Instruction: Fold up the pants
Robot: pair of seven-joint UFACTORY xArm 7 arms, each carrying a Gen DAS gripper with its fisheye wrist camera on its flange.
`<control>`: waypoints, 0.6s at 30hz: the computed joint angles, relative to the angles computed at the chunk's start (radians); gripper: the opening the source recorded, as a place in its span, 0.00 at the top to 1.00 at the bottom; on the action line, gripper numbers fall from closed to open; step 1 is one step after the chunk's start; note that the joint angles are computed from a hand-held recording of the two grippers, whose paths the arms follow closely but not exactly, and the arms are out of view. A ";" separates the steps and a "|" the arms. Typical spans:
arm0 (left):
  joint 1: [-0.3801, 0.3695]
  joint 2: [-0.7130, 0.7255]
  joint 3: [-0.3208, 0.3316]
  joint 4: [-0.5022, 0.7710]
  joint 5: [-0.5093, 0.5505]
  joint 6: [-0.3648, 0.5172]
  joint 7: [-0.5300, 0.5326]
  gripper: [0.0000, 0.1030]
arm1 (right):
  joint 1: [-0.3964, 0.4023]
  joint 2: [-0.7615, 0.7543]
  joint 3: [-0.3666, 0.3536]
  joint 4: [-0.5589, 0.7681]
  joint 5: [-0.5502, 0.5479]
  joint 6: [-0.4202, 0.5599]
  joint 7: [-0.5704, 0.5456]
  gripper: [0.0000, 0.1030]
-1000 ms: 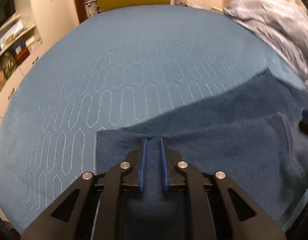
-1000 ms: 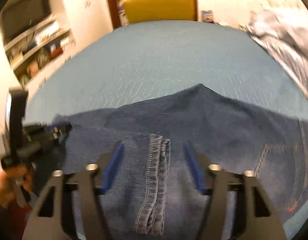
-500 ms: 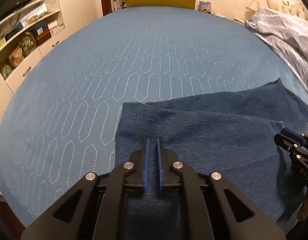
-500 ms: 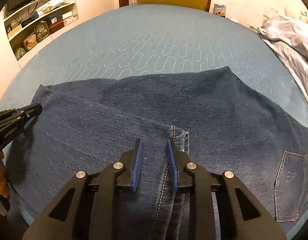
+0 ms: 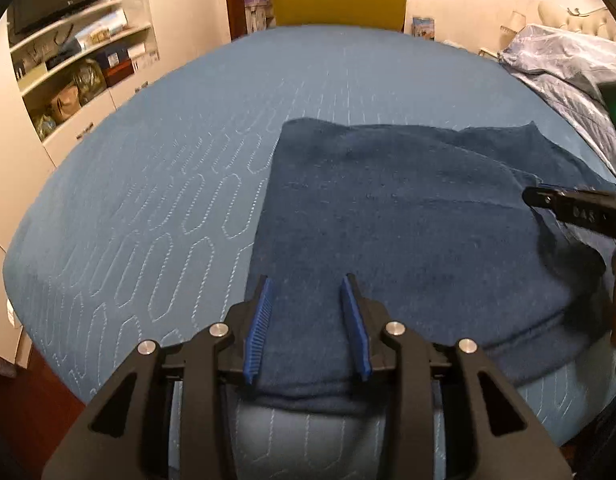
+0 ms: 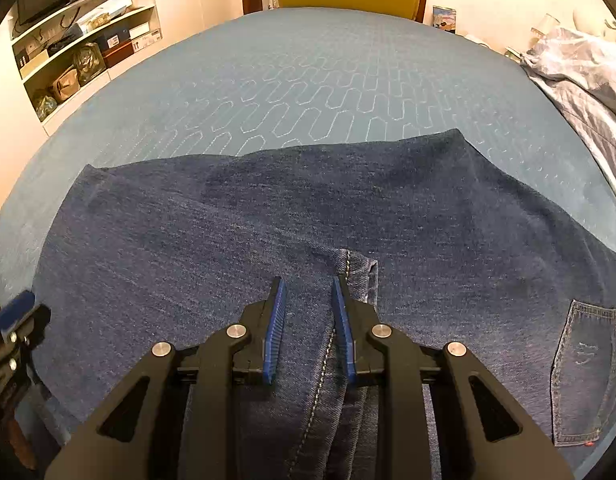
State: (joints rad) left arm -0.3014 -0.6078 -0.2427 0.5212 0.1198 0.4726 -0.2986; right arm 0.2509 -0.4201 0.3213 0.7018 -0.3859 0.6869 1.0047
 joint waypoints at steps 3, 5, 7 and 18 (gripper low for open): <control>0.003 -0.007 -0.013 -0.016 0.010 -0.007 -0.010 0.62 | 0.015 -0.063 -0.013 -0.013 0.035 0.015 -0.009 0.78; -0.022 -0.009 0.026 -0.026 -0.032 -0.019 -0.005 0.62 | 0.019 -0.137 -0.001 -0.033 0.039 0.027 -0.010 0.77; -0.026 -0.021 0.040 -0.045 -0.043 -0.039 0.009 0.62 | 0.036 -0.194 0.026 -0.045 0.054 0.073 -0.019 0.77; -0.059 -0.179 0.172 -0.118 -0.179 0.027 0.077 0.48 | 0.089 -0.227 0.085 -0.129 0.088 0.139 -0.035 0.79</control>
State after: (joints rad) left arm -0.3599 -0.7866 -0.0707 0.4027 -0.0591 0.4999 -0.2213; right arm 0.3396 -0.6470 0.4061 0.5723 -0.2978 0.8255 0.9701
